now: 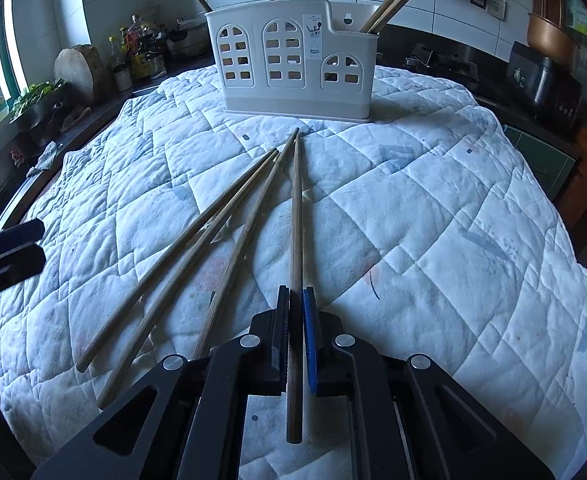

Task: Organize utensils
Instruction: 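Lower the right tool and grasp a chopstick while the left tool grasps another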

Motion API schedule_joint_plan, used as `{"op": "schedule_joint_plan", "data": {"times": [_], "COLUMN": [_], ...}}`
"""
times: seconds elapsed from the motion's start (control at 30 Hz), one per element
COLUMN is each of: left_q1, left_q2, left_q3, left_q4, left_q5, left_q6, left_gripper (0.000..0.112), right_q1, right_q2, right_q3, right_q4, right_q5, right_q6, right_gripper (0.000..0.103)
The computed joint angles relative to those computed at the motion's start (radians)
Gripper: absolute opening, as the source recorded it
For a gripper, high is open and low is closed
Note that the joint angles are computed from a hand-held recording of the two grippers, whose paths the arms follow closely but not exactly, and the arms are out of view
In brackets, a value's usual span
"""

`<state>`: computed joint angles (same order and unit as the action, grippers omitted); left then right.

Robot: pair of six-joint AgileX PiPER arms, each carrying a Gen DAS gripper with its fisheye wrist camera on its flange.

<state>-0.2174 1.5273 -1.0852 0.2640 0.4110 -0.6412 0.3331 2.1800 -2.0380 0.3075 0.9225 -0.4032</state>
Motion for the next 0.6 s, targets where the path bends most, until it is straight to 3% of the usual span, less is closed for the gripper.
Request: {"op": "schedule_joint_plan", "data": {"times": [0.13, 0.2, 0.33, 0.57, 0.6], "left_q1": [-0.049, -0.061, -0.068, -0.072, -0.071], "left_q2": [0.062, 0.092, 0.140, 0.201, 0.209], "left_q3": [-0.047, -0.076, -0.120, -0.191, -0.199], "left_q4": [0.014, -0.016, -0.049, -0.084, -0.096], "left_q5": [0.022, 0.038, 0.059, 0.098, 0.101], "left_q6": [-0.012, 0.023, 0.046, 0.090, 0.102], "left_gripper": [0.069, 0.057, 0.052, 0.035, 0.029], "right_q1": [-0.026, -0.035, -0.053, -0.064, -0.065], "right_q2": [-0.037, -0.054, -0.078, -0.091, -0.093], "right_q3": [0.047, 0.066, 0.094, 0.118, 0.124], "right_q4": [0.038, 0.053, 0.083, 0.121, 0.125], "right_q5": [-0.023, -0.033, -0.046, -0.056, -0.059], "right_q6": [-0.022, -0.031, -0.051, -0.078, -0.082], "right_gripper": [0.007, 0.007, 0.007, 0.007, 0.007]}}
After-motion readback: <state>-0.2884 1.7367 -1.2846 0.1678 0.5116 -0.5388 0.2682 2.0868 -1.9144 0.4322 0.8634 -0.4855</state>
